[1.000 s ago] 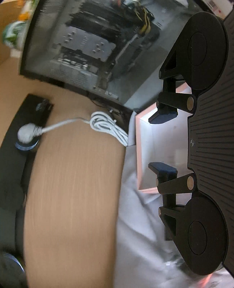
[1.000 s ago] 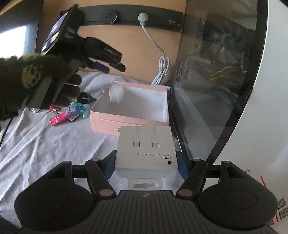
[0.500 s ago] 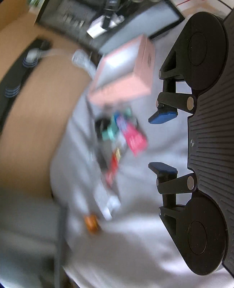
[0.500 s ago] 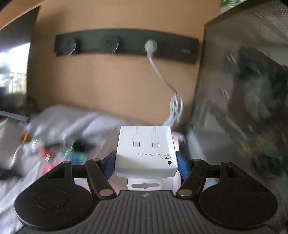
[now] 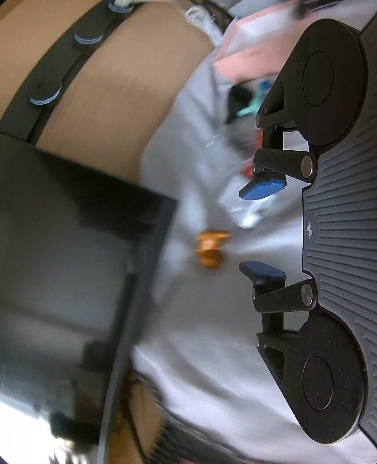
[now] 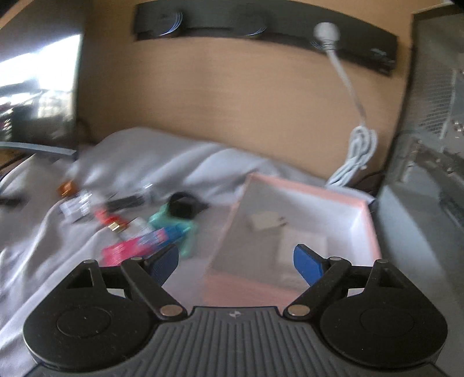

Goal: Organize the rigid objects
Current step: 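Grasp the gold toy figure with the left gripper, then grasp the white charger block with the right gripper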

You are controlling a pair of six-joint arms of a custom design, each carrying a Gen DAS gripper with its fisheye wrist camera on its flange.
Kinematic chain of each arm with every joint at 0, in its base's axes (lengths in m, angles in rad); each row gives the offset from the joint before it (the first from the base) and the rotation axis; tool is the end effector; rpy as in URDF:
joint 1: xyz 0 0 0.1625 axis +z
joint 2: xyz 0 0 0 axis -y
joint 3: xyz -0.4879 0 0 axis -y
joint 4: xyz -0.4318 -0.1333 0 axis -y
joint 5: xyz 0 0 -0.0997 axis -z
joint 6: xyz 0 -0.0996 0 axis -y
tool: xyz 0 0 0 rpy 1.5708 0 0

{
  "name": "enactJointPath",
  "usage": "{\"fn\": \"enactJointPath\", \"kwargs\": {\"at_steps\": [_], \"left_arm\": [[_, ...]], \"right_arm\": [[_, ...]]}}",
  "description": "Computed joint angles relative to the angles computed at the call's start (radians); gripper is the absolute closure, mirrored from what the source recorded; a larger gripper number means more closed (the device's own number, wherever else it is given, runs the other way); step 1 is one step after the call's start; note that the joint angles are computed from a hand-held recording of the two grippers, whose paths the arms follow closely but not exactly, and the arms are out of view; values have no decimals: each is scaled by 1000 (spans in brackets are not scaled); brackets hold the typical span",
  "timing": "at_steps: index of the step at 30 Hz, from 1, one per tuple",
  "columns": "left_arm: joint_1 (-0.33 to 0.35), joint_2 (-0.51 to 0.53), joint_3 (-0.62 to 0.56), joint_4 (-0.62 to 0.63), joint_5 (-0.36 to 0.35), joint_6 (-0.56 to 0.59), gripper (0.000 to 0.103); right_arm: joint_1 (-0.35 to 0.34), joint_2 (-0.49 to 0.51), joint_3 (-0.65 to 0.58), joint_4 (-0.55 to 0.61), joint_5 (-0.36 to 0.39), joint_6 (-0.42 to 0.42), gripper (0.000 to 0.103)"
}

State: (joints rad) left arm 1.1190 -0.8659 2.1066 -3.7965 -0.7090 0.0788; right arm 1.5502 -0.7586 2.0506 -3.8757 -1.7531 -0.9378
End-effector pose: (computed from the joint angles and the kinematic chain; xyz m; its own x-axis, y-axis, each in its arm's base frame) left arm -0.0588 -0.5997 0.1729 -0.8402 -0.2447 -0.4839 0.3085 0.5183 -0.7977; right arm 0.1027 -0.6111 0.1157 -0.5886 -0.3238 0.7408 -0.7837 0.4534 -0.4245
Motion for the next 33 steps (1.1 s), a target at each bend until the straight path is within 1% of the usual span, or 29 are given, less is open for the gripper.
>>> {"fn": "enactJointPath", "kwargs": {"at_steps": [2,4,7,9,10,11,13,17,19,21,23,26,29,32,33], "left_arm": [[32,32,-89,22,-3,85,52],[58,67,-169,63,16,148,52],[87,93,-242,188,26,134,52],[101,116,-277,203,33,144,52],[108,125,-292,215,39,132,47],[116,130,-302,228,35,110,45],[125,138,-317,246,34,85,44],[117,158,-324,225,52,151,45],[112,149,-304,228,40,150,45],[105,136,-273,220,29,141,46],[89,110,-214,201,17,117,46],[60,60,-93,147,-2,68,46],[23,-2,34,125,-22,-17,46],[-10,-63,153,110,-35,-97,46],[-13,-74,173,112,-39,-122,46]], "right_arm": [[7,10,27,-31,-11,-32,16],[9,15,52,-60,-21,-55,16],[9,13,87,-84,-43,-58,16],[8,10,100,-90,-64,-47,16],[7,8,107,-91,-76,-40,16],[7,6,114,-91,-91,-33,16],[6,5,120,-92,-114,-25,16],[2,9,123,-98,-139,-7,16],[3,8,121,-89,-140,2,16],[6,14,116,-90,-134,-12,16],[12,19,110,-88,-115,-34,16],[26,26,91,-51,-78,-60,16],[50,42,50,19,-46,-64,16],[83,68,-5,114,-20,-34,16],[94,79,-24,147,-10,-20,16]]}}
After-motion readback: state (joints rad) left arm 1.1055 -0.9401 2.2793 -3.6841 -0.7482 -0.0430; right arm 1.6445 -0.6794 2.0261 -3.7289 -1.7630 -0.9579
